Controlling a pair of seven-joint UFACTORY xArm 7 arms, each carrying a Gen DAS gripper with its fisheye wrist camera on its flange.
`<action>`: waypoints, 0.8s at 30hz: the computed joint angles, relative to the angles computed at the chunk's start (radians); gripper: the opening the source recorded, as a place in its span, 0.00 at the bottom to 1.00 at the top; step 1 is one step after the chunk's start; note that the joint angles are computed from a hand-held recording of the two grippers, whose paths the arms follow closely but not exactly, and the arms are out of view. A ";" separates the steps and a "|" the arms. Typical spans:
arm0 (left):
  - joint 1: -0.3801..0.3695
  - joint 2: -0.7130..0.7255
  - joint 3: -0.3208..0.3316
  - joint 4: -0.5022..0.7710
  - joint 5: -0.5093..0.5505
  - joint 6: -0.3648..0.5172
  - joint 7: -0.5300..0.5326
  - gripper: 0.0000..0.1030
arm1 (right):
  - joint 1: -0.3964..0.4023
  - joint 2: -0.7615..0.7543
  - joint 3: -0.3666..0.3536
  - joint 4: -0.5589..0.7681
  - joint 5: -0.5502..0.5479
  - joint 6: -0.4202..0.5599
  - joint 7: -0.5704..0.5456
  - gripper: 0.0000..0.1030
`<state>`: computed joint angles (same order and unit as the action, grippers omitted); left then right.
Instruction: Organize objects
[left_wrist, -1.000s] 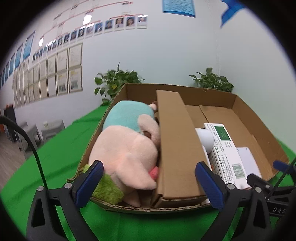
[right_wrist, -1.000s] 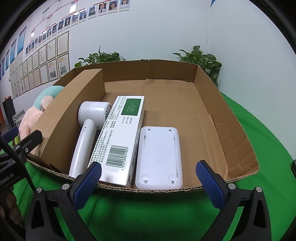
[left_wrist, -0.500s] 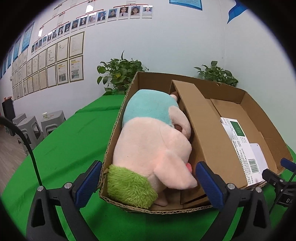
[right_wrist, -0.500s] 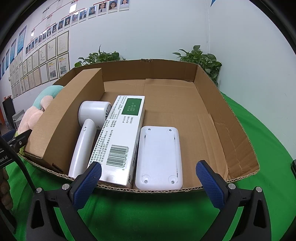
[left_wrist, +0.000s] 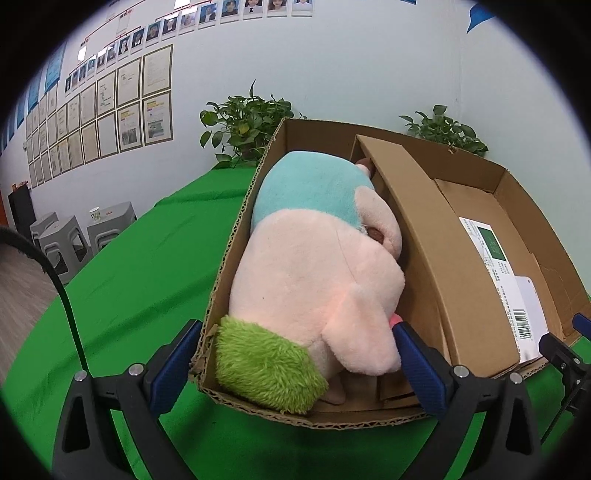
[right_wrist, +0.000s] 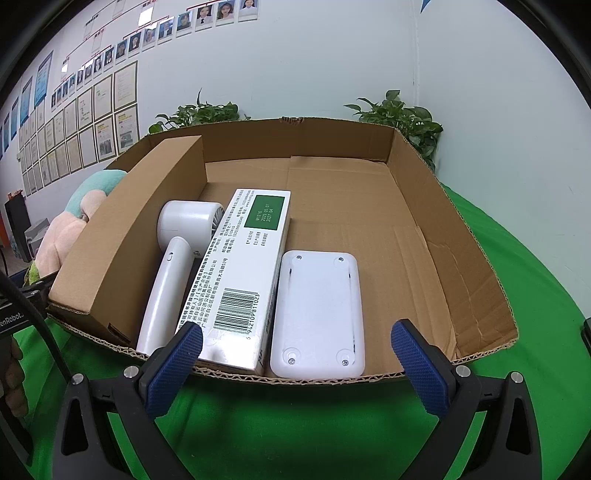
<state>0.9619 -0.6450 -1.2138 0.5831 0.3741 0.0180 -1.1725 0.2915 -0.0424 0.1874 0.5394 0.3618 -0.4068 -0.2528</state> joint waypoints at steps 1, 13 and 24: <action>-0.001 0.007 0.002 0.000 0.000 -0.002 0.003 0.97 | 0.000 0.000 0.000 0.000 0.000 0.000 0.000 1.00; -0.003 -0.008 -0.005 0.006 0.004 0.022 -0.004 0.97 | 0.001 -0.001 0.001 -0.001 0.003 -0.001 -0.001 1.00; -0.010 -0.036 -0.002 0.006 0.012 0.047 -0.030 0.97 | 0.001 -0.001 0.001 -0.001 0.003 0.000 -0.001 1.00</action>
<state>0.9519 -0.6807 -1.2159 0.5891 0.3863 0.0648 -1.2025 0.2922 -0.0438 0.1886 0.5382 0.3651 -0.4071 -0.2542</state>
